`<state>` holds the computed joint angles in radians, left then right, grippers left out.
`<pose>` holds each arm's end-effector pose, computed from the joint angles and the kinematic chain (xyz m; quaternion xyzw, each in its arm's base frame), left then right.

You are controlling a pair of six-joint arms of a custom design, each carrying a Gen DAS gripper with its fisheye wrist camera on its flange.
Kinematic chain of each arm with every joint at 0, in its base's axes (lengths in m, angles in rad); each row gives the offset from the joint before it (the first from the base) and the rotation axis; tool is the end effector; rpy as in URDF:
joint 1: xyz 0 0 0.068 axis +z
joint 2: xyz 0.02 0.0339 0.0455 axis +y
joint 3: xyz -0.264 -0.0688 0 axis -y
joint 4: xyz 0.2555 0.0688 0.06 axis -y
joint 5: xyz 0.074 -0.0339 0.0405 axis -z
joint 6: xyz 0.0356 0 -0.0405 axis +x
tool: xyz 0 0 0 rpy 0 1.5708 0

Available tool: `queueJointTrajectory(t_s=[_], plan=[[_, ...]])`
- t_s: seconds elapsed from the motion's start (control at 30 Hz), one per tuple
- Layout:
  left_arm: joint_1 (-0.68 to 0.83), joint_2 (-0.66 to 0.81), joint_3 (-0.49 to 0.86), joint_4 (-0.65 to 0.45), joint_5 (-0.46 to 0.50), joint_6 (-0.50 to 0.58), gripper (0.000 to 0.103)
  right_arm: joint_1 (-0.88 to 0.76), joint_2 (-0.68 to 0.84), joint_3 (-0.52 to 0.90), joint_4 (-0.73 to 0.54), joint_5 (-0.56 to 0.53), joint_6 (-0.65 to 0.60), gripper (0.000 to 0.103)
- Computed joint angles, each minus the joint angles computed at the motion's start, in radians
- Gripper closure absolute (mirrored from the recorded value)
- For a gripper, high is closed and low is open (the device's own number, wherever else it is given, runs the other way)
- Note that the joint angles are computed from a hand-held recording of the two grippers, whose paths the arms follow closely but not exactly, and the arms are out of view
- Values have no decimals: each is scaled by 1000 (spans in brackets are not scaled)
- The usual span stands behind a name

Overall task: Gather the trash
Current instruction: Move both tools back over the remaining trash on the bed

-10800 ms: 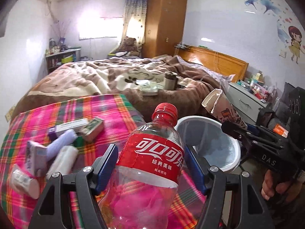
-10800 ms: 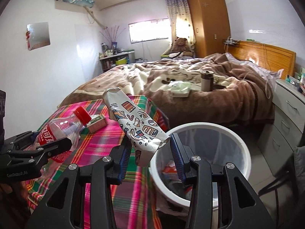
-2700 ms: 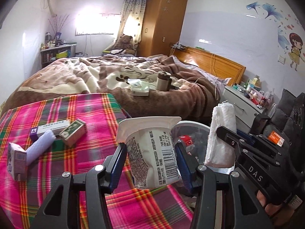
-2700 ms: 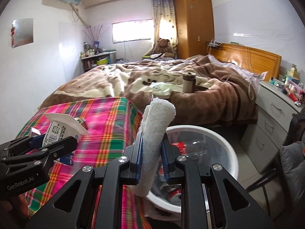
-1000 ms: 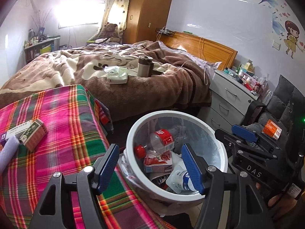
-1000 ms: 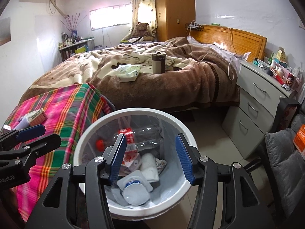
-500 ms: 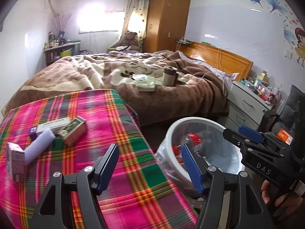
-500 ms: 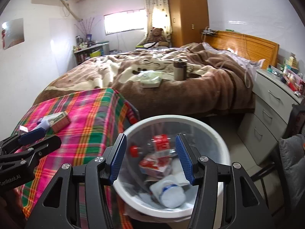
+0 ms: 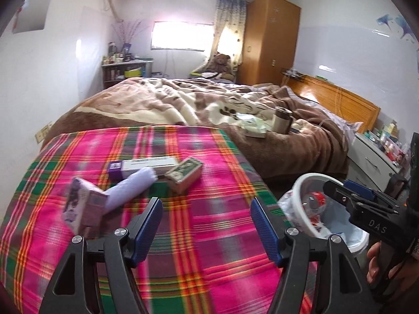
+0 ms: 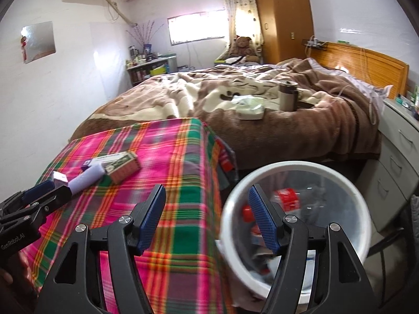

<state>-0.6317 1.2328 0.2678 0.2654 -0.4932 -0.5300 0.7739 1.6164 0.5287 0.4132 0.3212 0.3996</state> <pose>0.1777 -0.1092 0.1189 -0.0582 0.8833 -0.0395 0.4635 0.2139 0.1933 0.1115 -0.0974 0.8870 0.1168 0.4360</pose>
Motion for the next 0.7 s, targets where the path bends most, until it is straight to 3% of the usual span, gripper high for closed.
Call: queueJointTrajectory(t_s=[0.33, 0.6, 0.7], plan=[[243, -229, -143, -55, 109, 96, 33, 81, 123, 143, -45, -9, 11, 36], [514, -276, -200, -34, 303, 239, 33, 113, 245, 298, -104, -33, 31, 36], [579, -267, -212, -6, 333, 295, 33, 118, 300, 368, -133, -52, 43, 36]])
